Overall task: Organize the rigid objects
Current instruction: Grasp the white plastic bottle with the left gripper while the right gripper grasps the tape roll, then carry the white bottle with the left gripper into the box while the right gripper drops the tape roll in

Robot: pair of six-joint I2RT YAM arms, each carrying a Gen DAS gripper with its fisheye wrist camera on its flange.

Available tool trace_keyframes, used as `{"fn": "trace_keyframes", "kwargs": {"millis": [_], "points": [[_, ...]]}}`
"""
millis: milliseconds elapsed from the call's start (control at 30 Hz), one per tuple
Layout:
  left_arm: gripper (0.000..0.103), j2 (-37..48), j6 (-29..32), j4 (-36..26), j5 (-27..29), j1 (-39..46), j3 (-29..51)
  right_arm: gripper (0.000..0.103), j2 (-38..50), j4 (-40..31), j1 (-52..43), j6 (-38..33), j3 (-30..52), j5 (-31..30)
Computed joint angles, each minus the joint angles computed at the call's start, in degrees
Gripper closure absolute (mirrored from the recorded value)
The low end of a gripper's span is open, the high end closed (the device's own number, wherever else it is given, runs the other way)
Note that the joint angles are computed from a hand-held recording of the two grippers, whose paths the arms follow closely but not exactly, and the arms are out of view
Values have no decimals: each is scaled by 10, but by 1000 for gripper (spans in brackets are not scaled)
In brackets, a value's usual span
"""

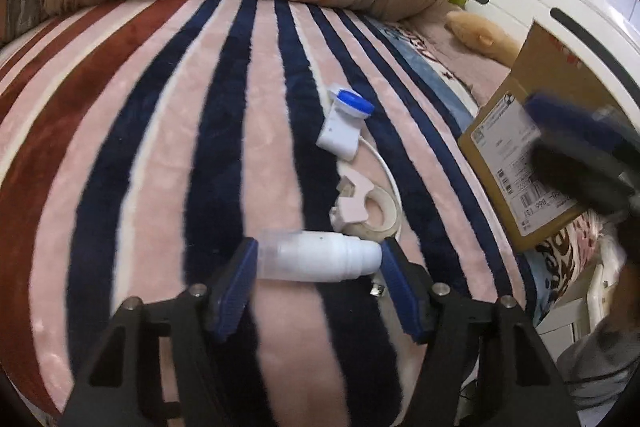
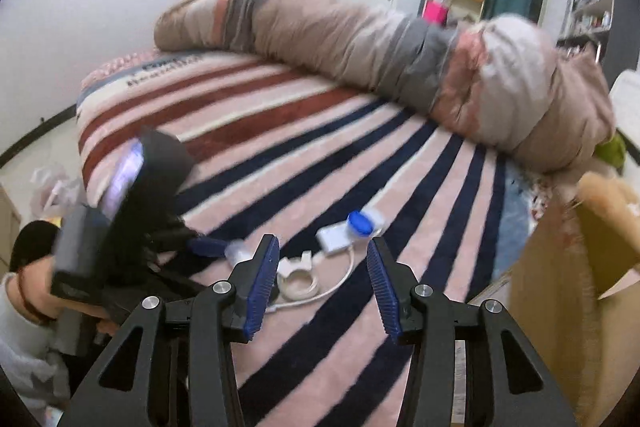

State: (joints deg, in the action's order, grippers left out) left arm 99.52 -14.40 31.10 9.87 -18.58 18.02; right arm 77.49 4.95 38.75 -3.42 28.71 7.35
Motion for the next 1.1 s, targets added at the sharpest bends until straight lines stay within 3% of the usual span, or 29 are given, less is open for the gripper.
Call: {"fn": "trace_keyframes", "kwargs": {"millis": [167,333,433,600,733,900,1033,1100], "points": [[44,-44,20,-8,4,60,-33,61,136,40,-49,8,35,-107],[44,-61,42,-16,33,128,-48,61,277,86,-78,0,84,-152],[44,-93,48,-30,33,144,-60,61,307,114,-83,-4,92,-163],[44,-186,51,-91,26,148,-70,66,299,102,-57,-1,95,-115],[44,-334,57,-214,29,137,-54,66,217,94,-51,11,60,-126],[44,-470,52,-371,-24,47,37,66,-11,16,-44,10,5,-113],[44,-459,46,-412,-57,-57,135,66,-220,-91,-110,-7,-17,-124],[44,-410,48,-411,-73,-116,189,66,-293,-148,-196,-27,-9,-151]]}}
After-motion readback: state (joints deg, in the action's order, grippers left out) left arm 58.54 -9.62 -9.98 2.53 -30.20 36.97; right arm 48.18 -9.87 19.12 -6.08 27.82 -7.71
